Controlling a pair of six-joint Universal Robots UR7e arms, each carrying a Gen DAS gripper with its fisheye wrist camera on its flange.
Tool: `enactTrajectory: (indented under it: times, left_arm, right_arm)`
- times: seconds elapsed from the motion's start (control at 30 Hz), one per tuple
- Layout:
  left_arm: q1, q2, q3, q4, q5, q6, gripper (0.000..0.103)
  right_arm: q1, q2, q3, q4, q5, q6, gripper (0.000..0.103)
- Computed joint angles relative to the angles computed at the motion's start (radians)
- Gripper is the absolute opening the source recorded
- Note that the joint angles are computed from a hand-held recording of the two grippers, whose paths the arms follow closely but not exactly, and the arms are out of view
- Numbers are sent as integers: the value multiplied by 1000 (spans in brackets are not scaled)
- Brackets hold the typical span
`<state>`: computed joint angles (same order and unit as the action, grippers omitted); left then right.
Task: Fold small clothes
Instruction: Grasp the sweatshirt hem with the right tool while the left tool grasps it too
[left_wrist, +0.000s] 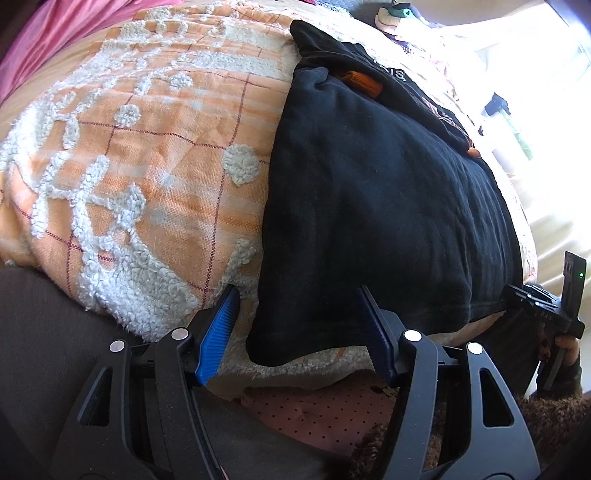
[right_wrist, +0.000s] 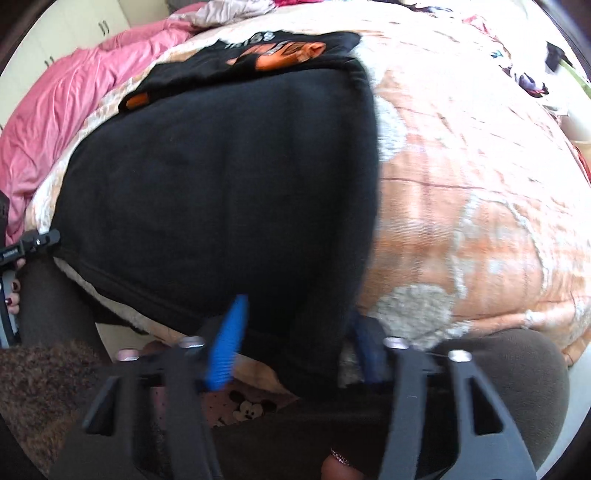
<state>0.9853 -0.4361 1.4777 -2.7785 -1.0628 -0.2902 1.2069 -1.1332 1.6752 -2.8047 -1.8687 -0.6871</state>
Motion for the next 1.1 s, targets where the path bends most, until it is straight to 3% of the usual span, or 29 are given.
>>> enactTrajectory:
  times: [0.07, 0.2, 0.3, 0.4, 0.47, 0.57, 0.83, 1.1]
  left_arm:
    - [0, 2, -3, 3, 3, -2, 56]
    - [1, 5, -7, 3, 5, -11, 56]
    - [-3, 9, -15, 19, 22, -15, 49]
    - [-3, 9, -19, 16, 19, -23, 28]
    - [-3, 7, -19, 12, 16, -19, 13]
    - [-10, 10, -23, 13, 37, -4, 4]
    - [-22, -26, -21, -84, 11, 33, 2]
    - [-33, -17, -95, -177, -13, 104, 2]
  right_arm:
    - [-22, -22, 3, 36, 71, 12, 12]
    - [-50, -56, 21, 66, 205, 13, 9]
    - [-64, -82, 34, 63, 321, 9, 8]
    - [-66, -96, 41, 22, 393, 10, 8]
    - [-54, -92, 36, -13, 412, 20, 8]
    - [-53, -92, 26, -42, 446, 43, 8]
    - [-62, -78, -9, -99, 530, 105, 8]
    - [-48, -54, -60, -168, 555, 143, 8]
